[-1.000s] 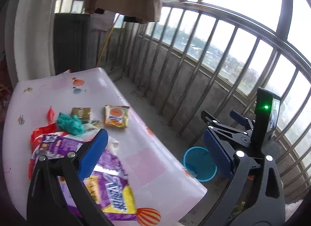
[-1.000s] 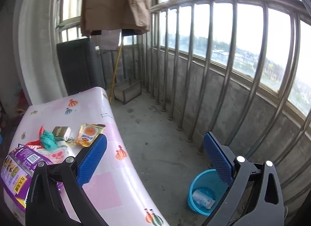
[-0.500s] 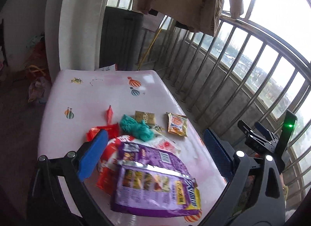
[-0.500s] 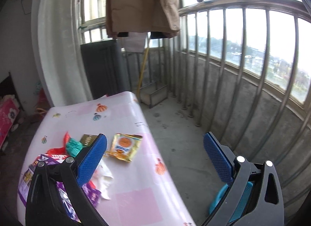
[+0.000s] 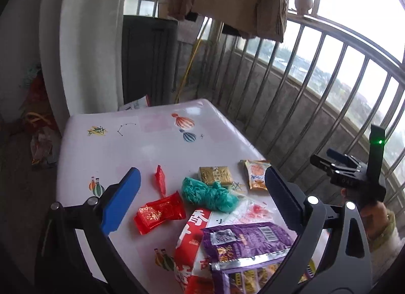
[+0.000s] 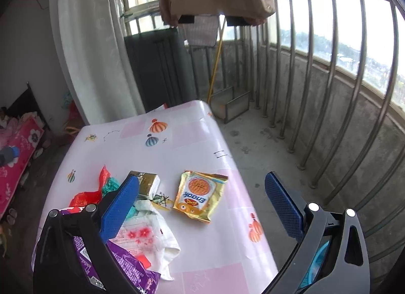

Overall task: Collect trash
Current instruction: 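Move both tools back over the table toward the remaining trash, then grasp the gold Lotte box with left tool while right grasps yellow Enaak packet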

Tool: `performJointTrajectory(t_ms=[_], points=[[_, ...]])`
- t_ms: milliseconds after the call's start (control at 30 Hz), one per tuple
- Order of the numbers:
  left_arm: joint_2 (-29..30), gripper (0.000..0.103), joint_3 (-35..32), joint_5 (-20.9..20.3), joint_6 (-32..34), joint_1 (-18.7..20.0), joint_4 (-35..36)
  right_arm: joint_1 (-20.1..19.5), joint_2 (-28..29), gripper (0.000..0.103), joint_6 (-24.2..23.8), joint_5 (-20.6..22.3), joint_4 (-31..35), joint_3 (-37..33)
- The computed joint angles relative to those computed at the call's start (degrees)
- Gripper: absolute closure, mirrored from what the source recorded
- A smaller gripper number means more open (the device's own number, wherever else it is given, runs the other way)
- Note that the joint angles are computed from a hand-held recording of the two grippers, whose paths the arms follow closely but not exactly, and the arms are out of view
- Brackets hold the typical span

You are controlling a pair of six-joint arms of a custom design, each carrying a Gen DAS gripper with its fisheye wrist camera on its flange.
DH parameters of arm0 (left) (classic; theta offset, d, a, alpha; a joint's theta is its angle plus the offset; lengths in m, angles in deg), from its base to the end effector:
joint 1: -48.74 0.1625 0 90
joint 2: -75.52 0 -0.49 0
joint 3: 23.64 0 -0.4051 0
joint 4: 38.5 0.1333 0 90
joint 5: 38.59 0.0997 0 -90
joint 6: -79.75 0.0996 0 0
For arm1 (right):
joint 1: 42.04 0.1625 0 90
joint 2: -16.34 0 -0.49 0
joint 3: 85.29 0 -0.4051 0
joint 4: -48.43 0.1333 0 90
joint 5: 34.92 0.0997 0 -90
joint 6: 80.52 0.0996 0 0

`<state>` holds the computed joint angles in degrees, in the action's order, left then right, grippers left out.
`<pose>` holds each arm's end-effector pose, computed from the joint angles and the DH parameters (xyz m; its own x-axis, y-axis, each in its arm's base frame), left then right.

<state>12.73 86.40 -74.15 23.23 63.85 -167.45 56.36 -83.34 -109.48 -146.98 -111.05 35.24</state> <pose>-0.5131 -0.3605 0.2291 -0.8179 0.1115 -0.5645 0.4951 0.6361 -0.5918 0.1579 -0.4127 0.5152 -0.7915 -0.1911 0.5806 -0.5484 0.6415 -0.5364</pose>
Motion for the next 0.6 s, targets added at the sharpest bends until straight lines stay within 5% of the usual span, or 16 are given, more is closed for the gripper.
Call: performJointTrajectory(t_ms=[133,300,600], points=[[1.15,0.009,-0.46,1.35,3.07,1.78,-0.57,-1.58,0.96,0.006,-0.22,1.52,0.87,-0.57],[1.92,0.009,0.85,1.44,11.92,4.00,-10.48,-3.41,1.70,0.006,0.73,2.24,4.38,-1.92],[5.89,0.011,-2.23,-8.12,22.70,9.93,-16.59,-8.12,3.98,0.007,4.31,2.96,12.32,-4.85]])
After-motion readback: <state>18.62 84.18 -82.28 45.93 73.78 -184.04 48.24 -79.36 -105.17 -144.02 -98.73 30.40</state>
